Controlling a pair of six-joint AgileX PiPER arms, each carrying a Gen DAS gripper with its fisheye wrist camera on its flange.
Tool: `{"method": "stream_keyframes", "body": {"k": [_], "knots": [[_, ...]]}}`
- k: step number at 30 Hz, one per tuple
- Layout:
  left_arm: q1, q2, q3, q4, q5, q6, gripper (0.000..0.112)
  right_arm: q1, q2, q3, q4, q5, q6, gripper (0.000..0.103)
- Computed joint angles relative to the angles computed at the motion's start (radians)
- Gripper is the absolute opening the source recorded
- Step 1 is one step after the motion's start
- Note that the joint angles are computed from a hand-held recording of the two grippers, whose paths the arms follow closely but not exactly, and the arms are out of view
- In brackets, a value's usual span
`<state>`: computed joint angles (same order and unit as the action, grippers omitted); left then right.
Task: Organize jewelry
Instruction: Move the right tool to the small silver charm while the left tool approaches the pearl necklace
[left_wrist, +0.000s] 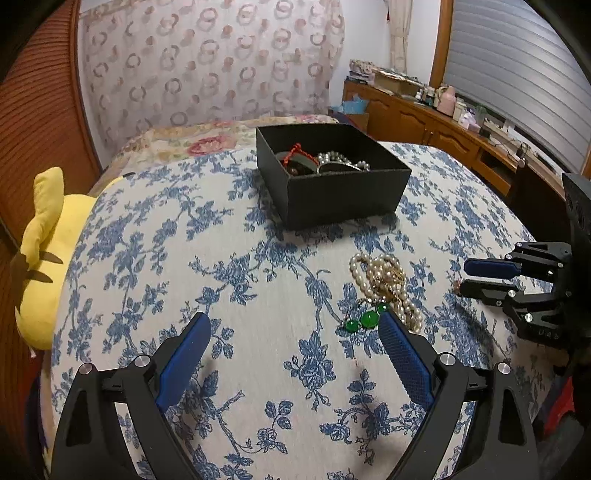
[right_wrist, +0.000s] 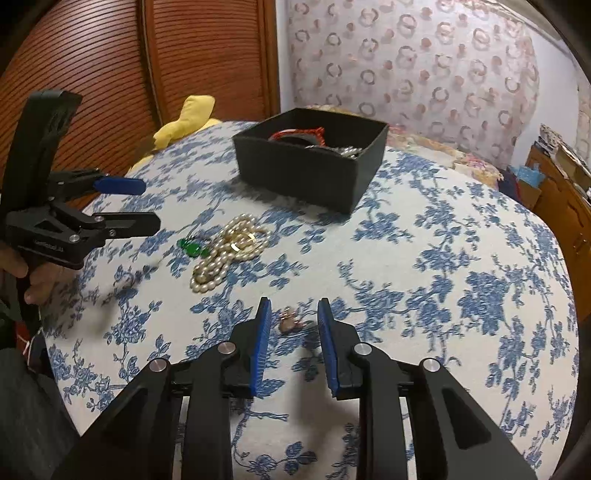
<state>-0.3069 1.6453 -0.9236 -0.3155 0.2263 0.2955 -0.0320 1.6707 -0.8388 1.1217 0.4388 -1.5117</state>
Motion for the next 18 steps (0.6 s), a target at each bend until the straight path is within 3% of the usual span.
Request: {"method": "stream_keyframes", "body": {"k": [7,9,18], "knots": [[-0.015,0.023,-0.014,0.017,0.006,-0.018,0.089,0.054,0.01,-0.002,-0.073,-0.064,0.053,0.028],[-0.021,0.028,-0.02,0.018,0.008,-0.019,0.089,0.054,0.008,0.002,-0.068,-0.068,0.037,0.017],[-0.061,0.069,-0.084,0.067,0.029,-0.062,0.089,0.014,-0.015,0.021,-0.005,-0.046,-0.038,0.016]]}}
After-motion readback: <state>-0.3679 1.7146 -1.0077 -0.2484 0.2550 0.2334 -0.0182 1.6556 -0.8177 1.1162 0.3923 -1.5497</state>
